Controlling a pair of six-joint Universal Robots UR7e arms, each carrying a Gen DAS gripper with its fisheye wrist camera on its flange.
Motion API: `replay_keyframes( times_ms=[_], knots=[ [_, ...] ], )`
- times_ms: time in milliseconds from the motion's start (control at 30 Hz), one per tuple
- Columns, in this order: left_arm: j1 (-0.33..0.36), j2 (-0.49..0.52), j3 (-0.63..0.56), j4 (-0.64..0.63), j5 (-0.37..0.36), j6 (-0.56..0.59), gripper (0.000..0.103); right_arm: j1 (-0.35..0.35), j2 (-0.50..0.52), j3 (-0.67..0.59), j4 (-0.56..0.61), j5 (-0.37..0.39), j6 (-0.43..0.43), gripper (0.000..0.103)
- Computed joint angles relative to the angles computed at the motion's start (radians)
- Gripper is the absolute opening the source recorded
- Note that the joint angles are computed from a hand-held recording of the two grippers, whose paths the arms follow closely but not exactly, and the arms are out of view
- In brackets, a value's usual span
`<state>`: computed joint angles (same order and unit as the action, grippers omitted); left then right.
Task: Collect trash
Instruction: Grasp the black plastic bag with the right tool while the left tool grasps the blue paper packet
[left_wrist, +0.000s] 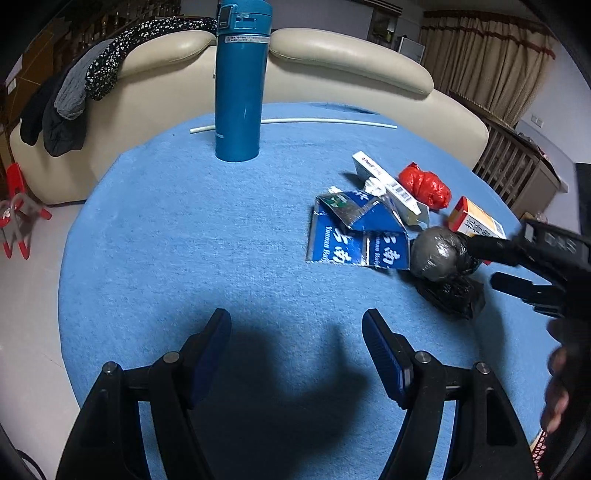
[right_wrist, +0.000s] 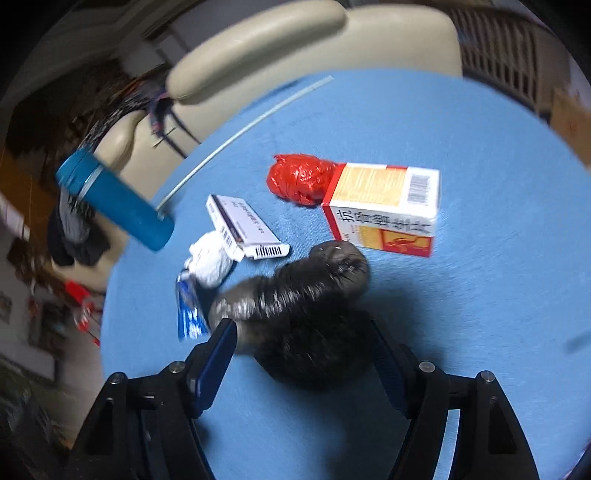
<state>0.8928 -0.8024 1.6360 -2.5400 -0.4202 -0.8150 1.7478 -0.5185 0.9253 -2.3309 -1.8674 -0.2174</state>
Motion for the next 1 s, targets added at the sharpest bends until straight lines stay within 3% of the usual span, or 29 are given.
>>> replay_keyframes(
  times_ms=[167,300,367,467,533,733,833,1000],
  knots=[
    [0.011,-0.013,-0.001,-0.012,0.007,0.015,0.074,0.001,0.101,-0.152,0.09,-0.009,0.161,0.078],
    [0.021,-0.018,-0.009,-0.007,0.007,0.025,0.074,0.017,0.178,-0.25,0.102,-0.048,0.148,0.079],
    [0.026,-0.019,-0.015,-0.011,0.009,0.032,0.074,0.025,0.211,-0.299,0.122,-0.055,0.102,0.059],
    [0.036,-0.017,-0.029,-0.032,-0.001,0.055,0.074,0.023,0.231,-0.339,0.166,-0.031,0.063,0.046],
    [0.042,-0.009,-0.048,-0.052,-0.012,0.082,0.074,0.019,0.221,-0.332,0.174,-0.011,0.047,0.044],
    [0.057,0.07,-0.175,-0.166,-0.079,0.235,0.079,0.011,0.127,-0.173,0.054,-0.012,-0.04,0.044],
    [0.067,0.124,-0.27,-0.126,-0.099,0.271,0.079,-0.002,0.073,-0.099,0.008,-0.006,-0.054,0.044],
    [0.089,0.204,-0.416,0.044,-0.076,0.242,0.079,-0.026,-0.005,-0.006,-0.039,0.019,-0.054,0.044]
  ],
)
